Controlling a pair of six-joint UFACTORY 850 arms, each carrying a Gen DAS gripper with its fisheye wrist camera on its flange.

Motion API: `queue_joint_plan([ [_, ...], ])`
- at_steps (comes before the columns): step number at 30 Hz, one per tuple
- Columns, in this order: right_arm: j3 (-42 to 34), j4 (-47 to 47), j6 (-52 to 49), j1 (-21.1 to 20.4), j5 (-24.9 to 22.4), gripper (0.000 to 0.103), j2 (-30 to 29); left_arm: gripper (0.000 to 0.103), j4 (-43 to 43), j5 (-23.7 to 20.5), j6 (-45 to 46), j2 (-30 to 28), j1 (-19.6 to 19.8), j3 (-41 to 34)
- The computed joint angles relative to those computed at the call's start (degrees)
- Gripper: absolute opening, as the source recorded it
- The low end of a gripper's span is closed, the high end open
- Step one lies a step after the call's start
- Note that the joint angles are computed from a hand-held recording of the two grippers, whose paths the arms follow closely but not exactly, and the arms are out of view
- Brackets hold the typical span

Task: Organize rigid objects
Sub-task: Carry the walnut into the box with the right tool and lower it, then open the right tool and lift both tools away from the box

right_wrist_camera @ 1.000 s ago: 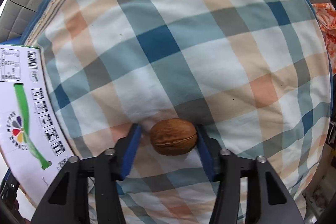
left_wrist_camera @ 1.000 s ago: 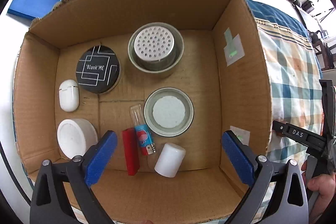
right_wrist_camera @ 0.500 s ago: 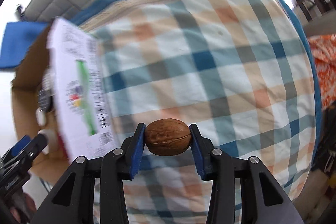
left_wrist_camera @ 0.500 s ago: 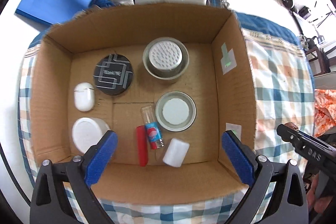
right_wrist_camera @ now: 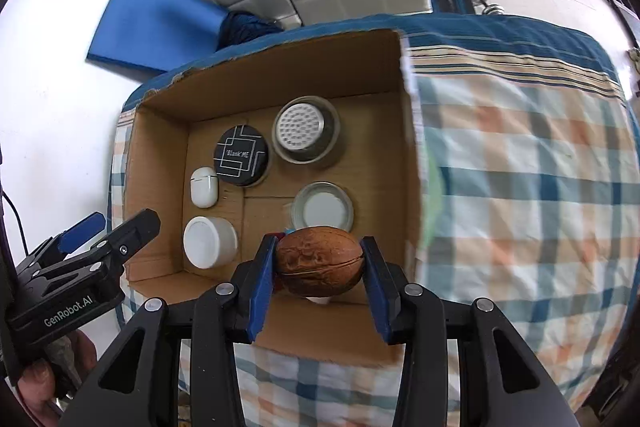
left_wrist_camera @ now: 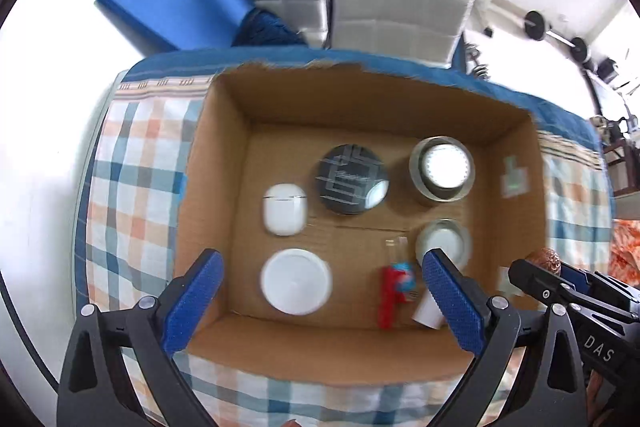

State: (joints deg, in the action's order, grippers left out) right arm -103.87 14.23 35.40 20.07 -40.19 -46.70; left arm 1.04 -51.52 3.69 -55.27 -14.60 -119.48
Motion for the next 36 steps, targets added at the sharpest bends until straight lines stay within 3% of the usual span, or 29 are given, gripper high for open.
queue_joint_plan([
  [5,-10.8,6.1,-3.3,0.1,-3.0,0.044,-9.9,0.102,0.6,-4.6,-1.3,-7.2,1.3,-7.7],
  [11,-20.1,10.7,-5.6,-0.2,-5.9,0.044,-18.0,0.102,1.2,-6.8,-2.8,-12.0,2.2,-14.0],
  [18,-29.6,5.5,-1.0,0.2,-10.7,0.045,-24.1,0.102,1.9,-8.1,-2.3,-15.1,2.3,-18.5],
  [21,-32.2,2.0,1.7,0.5,-12.8,0.047,-25.3,0.102,1.3,-8.6,-1.9,-15.6,2.3,-19.6],
  [26,-31.7,-2.7,4.8,0.8,-14.8,0.075,-24.2,0.102,0.5,-8.1,-1.2,-14.4,2.4,-18.7],
  [32,-26.9,-10.8,9.3,2.4,-16.4,0.093,-19.8,0.102,0.5,-4.0,0.0,-8.7,2.1,-11.1],
  [36,-21.4,-13.2,11.9,3.0,-15.6,0.093,-15.6,0.102,0.7,-1.2,0.8,-4.4,1.8,-5.3],
])
